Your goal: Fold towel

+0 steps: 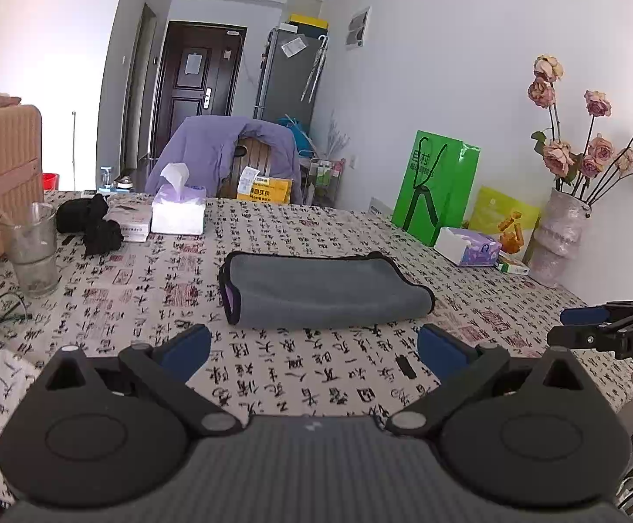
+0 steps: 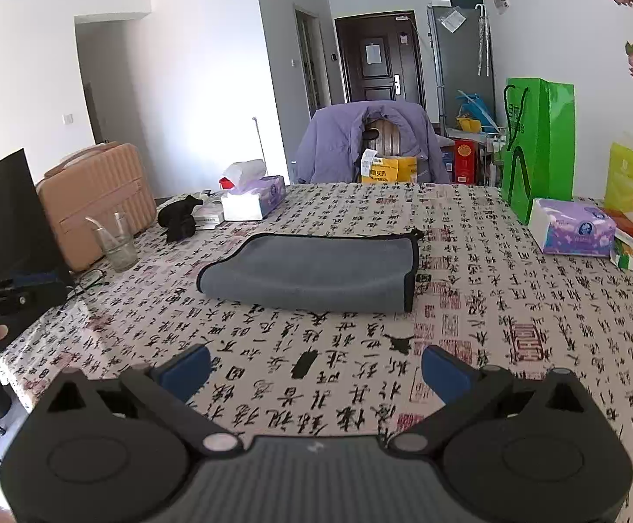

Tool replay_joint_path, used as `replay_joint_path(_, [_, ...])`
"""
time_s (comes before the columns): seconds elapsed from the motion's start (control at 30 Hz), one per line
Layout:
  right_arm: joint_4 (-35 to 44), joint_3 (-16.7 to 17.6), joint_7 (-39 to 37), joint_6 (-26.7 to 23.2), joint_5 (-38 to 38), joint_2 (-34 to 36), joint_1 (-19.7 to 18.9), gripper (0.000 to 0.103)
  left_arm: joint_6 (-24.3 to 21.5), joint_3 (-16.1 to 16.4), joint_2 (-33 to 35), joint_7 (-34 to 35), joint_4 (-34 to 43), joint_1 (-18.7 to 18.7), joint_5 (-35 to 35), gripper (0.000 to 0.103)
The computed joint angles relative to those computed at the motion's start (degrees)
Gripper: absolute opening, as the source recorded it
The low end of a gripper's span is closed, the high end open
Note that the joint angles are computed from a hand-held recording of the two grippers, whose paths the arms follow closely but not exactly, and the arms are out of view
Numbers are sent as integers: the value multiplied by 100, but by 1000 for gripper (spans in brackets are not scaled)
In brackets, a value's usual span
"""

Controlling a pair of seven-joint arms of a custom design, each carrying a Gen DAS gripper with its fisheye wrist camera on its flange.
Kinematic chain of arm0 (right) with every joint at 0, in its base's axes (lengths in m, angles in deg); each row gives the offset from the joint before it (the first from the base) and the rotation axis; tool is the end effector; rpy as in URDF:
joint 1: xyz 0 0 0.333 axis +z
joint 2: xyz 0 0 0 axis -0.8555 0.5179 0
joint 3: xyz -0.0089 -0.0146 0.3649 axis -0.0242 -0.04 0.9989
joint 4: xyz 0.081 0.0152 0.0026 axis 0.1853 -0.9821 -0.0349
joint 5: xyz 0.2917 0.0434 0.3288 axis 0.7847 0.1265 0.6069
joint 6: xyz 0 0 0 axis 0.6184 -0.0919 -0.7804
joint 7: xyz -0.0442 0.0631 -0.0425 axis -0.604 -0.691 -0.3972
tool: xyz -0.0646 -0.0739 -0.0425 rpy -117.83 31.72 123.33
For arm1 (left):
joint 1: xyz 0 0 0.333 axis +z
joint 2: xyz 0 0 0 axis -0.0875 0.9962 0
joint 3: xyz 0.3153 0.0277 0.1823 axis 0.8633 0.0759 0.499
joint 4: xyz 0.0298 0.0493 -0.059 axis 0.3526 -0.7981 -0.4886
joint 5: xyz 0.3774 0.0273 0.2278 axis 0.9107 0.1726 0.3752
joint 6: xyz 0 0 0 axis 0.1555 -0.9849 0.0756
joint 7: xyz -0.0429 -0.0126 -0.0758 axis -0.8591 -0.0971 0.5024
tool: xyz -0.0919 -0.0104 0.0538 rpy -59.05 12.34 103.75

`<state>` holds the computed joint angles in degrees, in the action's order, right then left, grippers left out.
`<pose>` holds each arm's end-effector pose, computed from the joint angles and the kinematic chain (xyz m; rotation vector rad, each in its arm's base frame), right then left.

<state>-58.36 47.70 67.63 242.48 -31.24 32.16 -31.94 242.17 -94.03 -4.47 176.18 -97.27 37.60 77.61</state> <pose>0.6555 0.2265 0.3266 -1.4781 1.6517 -0.7437 0.7245 -0.1211 0.3284 -1.1877 2.0733 -1.4490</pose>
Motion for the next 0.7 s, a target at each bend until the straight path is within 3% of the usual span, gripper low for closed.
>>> replay_joint_path(0.3, [-335,277,317,270,-156,-87,-116,103,179,-58,20,-153,-338,305,238,103])
replay_joint_path(0.7, [-587,287,397,508,81,-112,56,103,176,45,74,-595,-566,548,612,103])
